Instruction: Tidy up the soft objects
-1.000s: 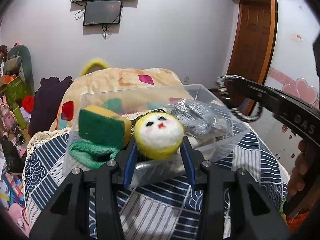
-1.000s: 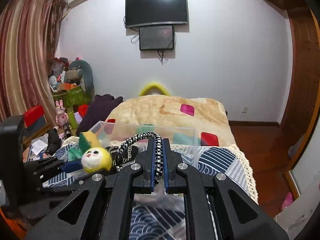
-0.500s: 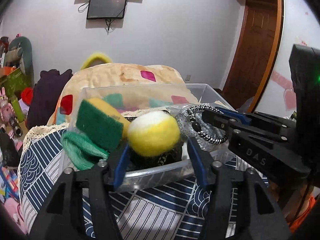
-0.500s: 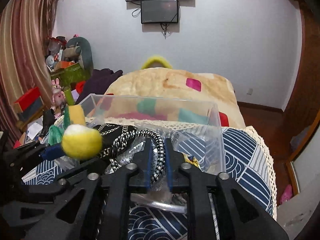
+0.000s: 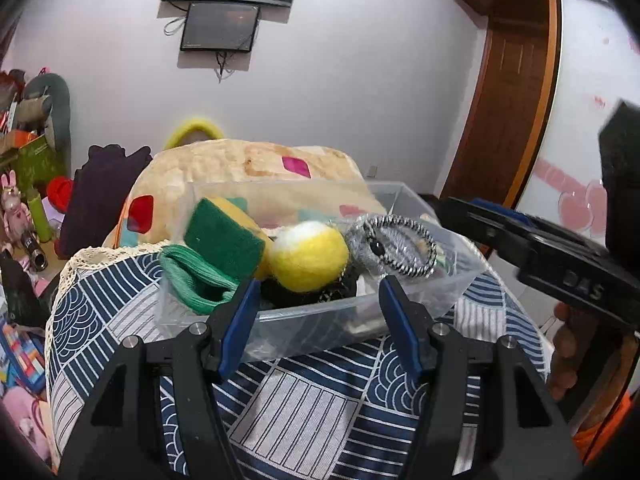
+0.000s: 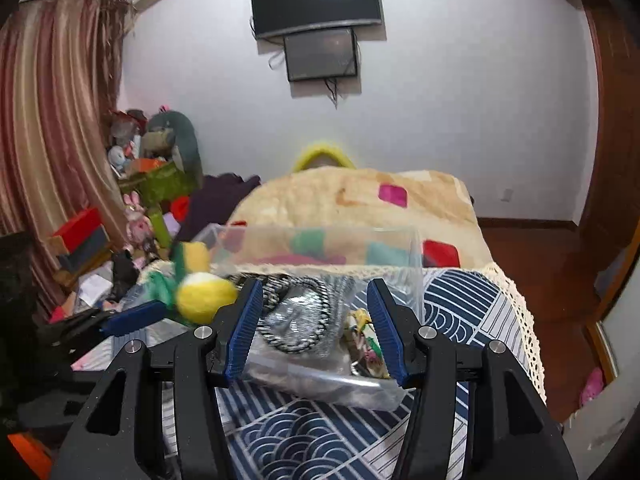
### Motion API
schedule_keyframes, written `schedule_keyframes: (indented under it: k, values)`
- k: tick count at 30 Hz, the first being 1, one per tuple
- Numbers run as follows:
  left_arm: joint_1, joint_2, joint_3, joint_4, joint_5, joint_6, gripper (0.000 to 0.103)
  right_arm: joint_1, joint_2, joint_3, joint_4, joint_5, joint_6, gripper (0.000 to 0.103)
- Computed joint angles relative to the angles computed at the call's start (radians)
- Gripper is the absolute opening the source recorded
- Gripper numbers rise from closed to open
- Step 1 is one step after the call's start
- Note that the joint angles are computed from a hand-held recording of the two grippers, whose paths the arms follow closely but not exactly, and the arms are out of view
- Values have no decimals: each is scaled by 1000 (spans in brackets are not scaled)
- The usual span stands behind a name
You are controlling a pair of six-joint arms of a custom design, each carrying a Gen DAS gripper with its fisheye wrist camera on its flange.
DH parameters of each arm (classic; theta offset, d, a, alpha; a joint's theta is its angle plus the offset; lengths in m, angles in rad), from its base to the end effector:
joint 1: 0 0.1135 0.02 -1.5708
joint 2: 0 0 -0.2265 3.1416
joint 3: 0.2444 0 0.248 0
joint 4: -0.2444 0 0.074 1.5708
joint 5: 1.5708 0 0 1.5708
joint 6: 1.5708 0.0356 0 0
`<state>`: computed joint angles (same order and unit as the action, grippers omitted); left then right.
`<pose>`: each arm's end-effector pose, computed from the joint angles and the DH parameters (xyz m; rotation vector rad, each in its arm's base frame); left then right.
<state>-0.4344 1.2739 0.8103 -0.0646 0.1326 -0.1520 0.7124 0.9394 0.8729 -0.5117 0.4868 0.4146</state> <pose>0.2613 -0.1264 0.2211 0.3803 2.0981 -0.4891 0.1764 0.1304 0.2826 -0.0317 2.0787 0.1634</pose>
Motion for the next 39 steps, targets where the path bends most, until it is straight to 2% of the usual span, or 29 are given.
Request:
schedule_keyframes:
  k: [5,8,11,13,18,20,24,27,31,35,39]
  values:
    - [11,-103,-34,-30,-32,17,62,96,-74,-8,-16,80,12,51]
    - [19,-170,-57,-55,-30,23,62,167,-79,-1,-26,148,15,51]
    - [13,-232,-81,-69,-49,29,62,210,-96,-14,-11,170,9,51]
    - [4,-280,-104,-75,-72,43,62,258,-84,-13,-15,234,13,51]
    - [-20,-376,-145,-95,-96,55,62,297,-80,-31,-12,267,34,51]
    - [-26,-409,-160,-102,-96,44,67,302,-100,-51,-6,260,47,51]
    - [-57,-485,-197,-107,-142,46,73,344,-112,-73,-4,342,64,62]
    - [-70,-512,-211,-110,-155,36,77,384,-131,-86,-5,394,75,65]
    - [-62,-528,-222,-113,-139,26,85,440,-139,-96,7,465,73,76]
    - [-93,-557,-246,-102,-195,36,89,475,-156,-116,21,514,65,79]
    - [-92,-584,-257,-106,-193,29,91,492,-161,-123,27,531,76,80]
